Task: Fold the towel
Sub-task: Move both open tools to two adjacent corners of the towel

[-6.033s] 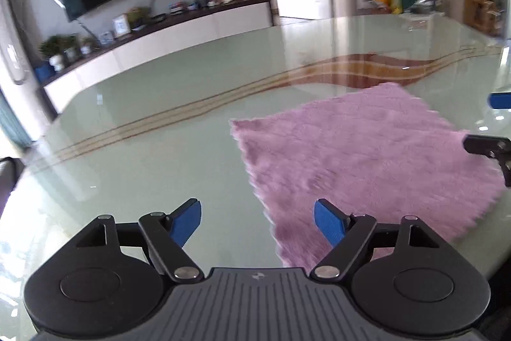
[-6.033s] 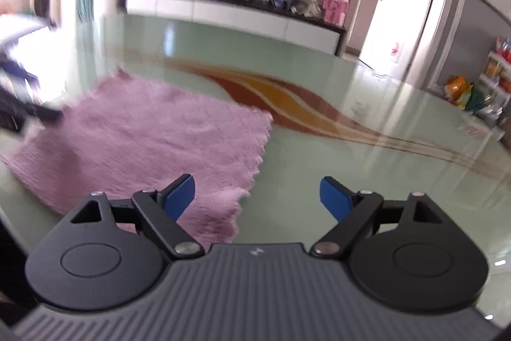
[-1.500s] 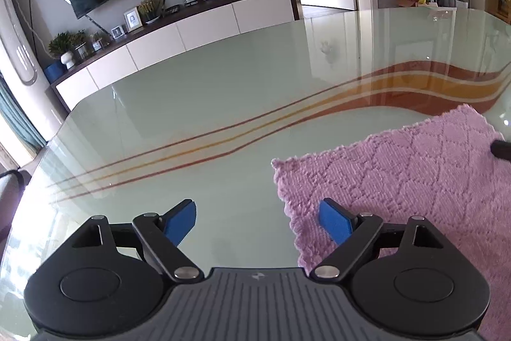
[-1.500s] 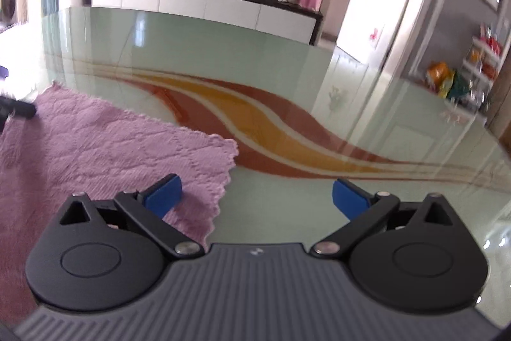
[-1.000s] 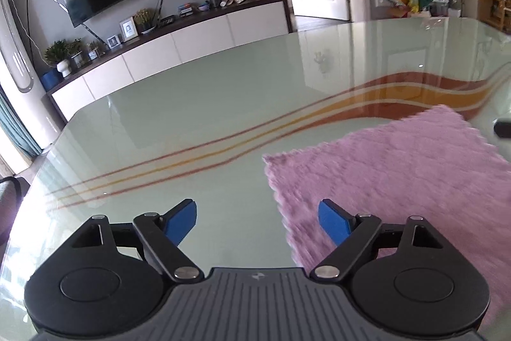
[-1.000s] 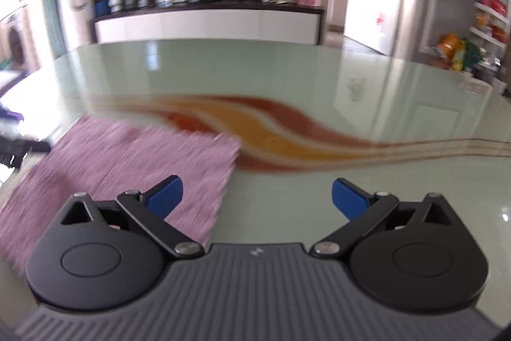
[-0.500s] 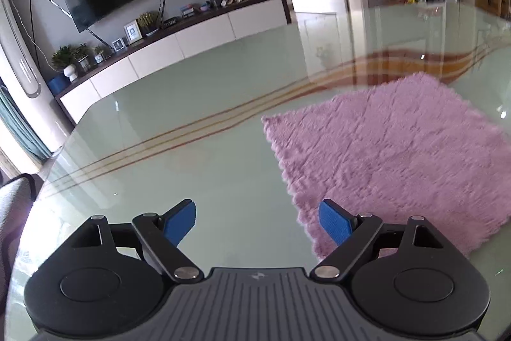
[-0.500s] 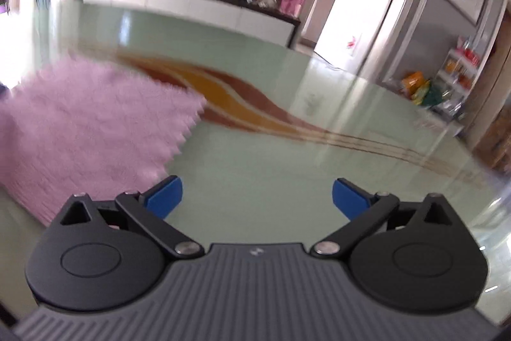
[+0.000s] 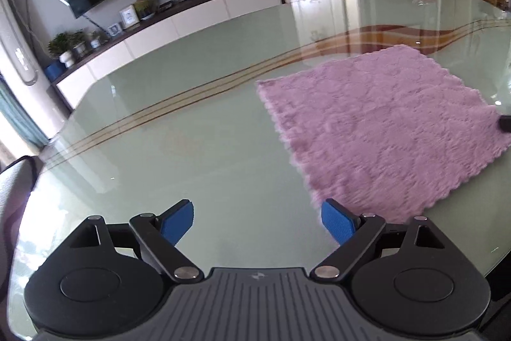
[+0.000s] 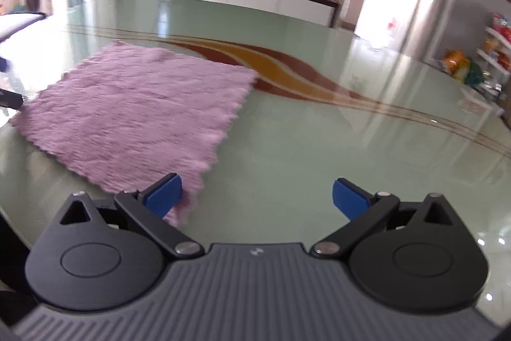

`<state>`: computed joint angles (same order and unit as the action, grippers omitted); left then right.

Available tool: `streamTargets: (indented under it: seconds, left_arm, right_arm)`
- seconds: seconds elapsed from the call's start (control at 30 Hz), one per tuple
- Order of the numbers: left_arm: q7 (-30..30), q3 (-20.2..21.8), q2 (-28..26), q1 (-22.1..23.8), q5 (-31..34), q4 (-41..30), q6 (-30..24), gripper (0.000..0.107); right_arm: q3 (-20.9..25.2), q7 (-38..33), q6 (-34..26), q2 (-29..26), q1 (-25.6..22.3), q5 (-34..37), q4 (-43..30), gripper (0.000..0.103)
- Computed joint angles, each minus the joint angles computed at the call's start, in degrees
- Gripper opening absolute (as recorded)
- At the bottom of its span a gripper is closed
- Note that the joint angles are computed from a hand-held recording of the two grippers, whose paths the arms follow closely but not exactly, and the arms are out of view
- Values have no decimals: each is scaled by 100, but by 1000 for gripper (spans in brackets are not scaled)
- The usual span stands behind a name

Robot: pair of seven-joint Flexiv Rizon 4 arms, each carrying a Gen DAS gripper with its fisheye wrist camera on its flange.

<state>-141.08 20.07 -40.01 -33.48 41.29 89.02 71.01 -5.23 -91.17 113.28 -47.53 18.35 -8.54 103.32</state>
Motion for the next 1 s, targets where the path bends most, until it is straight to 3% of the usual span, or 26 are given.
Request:
streamTargets:
  seconds: [0.13,0.2,0.33,0.5,0.57,0.87,1.0]
  left_arm:
    - [38,-263,88,261,-243,248,737,89]
    - [158,-428,15,404,-506,302,1183,89]
    - [379,-431,-287,309,-863,114,1360,89]
    - [600,-168,-556,25,-1207,-45,1280,88]
    - [783,-70,-604,-81,-1333,-60,1086,89]
    - [968,257,-437,-173,-1975,635,1607,92]
    - [1125,689,-369,-546,-2126,756,1396,92]
  right_arm:
    - [573,167,83,59,-429,-301,-1,103]
    - [620,191,77,35,-379,-408,-32,103]
    - [837,184,26,-17,-372,-774,-83,103]
    - [143,-254,131,-103,458,-366,-122,103]
    - [147,-210,104,-89,400,-367,-111,103]
    - [-185,-34,-93,-16,351,172,-11,103]
    - [-499,16,-127,13,486,444,74,103]
